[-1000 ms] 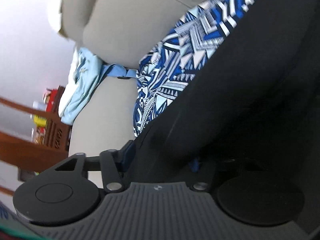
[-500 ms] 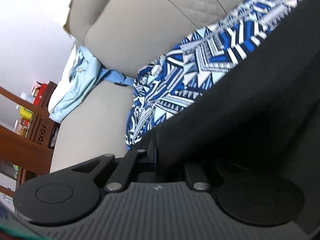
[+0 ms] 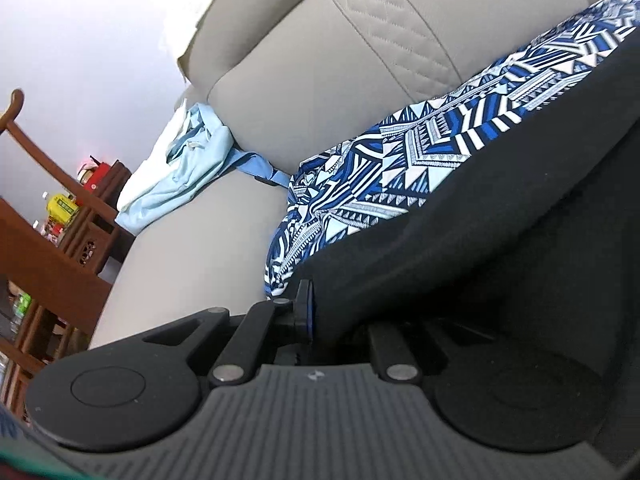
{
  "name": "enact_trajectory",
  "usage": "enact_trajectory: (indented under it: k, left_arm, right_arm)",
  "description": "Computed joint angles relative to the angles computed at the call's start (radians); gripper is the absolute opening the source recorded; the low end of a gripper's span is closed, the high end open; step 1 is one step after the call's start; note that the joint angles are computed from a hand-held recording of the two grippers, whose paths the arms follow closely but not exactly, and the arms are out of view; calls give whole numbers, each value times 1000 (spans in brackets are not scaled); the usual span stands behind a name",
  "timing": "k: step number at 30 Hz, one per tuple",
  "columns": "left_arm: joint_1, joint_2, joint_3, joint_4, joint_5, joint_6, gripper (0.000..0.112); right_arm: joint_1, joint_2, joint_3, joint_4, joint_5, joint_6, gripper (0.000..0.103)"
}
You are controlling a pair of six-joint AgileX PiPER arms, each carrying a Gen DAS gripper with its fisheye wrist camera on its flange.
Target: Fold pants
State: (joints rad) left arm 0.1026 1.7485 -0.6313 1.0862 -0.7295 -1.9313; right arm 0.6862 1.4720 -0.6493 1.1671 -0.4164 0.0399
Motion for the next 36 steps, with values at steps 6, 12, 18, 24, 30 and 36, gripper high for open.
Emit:
enact_trajectory:
  k: [6,12,18,24,30,36]
  left_arm:
    - [-94,-140,45,-224,247,287,13]
    - [-107,-193,27,-224,329,311,12]
    - [-80,-217,54,-147,350,273,12]
    - [-97,-196,44,-180,378,322,12]
    - [-115,-173,20,-158,417,304,13]
    - [-153,-153,3,-245,465,407,13]
  right_arm:
    - [148,64,5,222,-176,-157,15]
    - [56,59,83,148,-164,-28,18]
    - [-176,-14,196,219,-146,-70,30]
    - [-543,-90,255,144,-73,-197,32]
    - [-1096,-49,230,-403,157,72,26]
    - [-1445,115,49,-1003,260,481,22]
